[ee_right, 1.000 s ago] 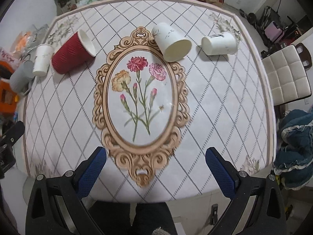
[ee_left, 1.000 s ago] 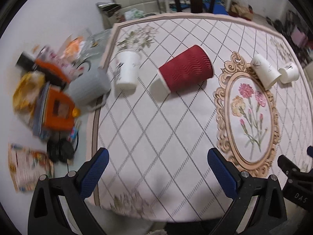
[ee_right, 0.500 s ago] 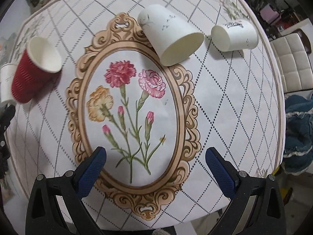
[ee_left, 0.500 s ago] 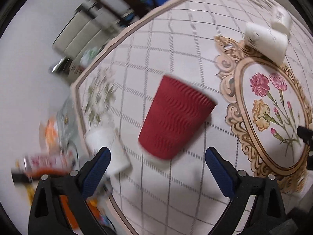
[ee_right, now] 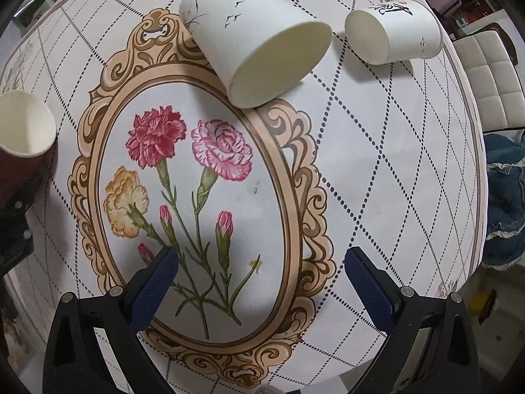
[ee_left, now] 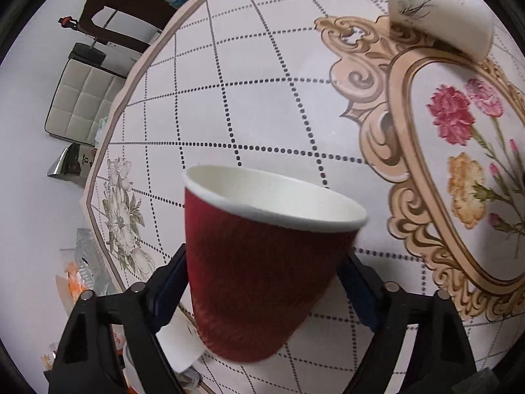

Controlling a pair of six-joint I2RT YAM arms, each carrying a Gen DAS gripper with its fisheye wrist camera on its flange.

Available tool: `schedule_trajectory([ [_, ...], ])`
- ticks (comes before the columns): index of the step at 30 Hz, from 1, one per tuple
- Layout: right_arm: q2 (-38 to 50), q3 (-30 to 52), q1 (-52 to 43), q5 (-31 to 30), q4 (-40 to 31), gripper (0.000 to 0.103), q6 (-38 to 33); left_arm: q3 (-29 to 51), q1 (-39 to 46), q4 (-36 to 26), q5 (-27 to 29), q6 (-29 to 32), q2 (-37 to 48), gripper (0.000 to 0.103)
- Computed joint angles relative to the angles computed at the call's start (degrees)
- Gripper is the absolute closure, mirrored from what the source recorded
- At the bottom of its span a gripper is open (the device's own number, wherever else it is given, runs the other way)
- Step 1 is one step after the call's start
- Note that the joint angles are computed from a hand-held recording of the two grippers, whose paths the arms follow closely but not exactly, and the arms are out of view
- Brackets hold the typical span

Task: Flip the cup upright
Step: 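Lift the red cup with the left tool and rotate it upright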

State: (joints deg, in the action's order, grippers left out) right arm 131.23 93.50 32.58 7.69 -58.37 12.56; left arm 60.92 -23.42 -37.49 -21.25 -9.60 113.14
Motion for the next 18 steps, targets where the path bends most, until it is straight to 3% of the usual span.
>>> schedule_trajectory([
  [7,2.15,4.53,0.81,0.70,-2.32,0.001,0.90,-2.47,0.42,2.08,0.17,-2.04,-1.93,0.027],
  [14,1.37,6.93,1.56,2.51,-4.65,0.001,1.53,-4.85,-0.76,0.35,3.07,-9.40,-7.33,0.027],
  [18,-1.89,3.58,2.71,3.11,-3.79,0.001,2.38,-6.10,-1.49,-2.89,5.93,-15.58,-12.25,0.027],
])
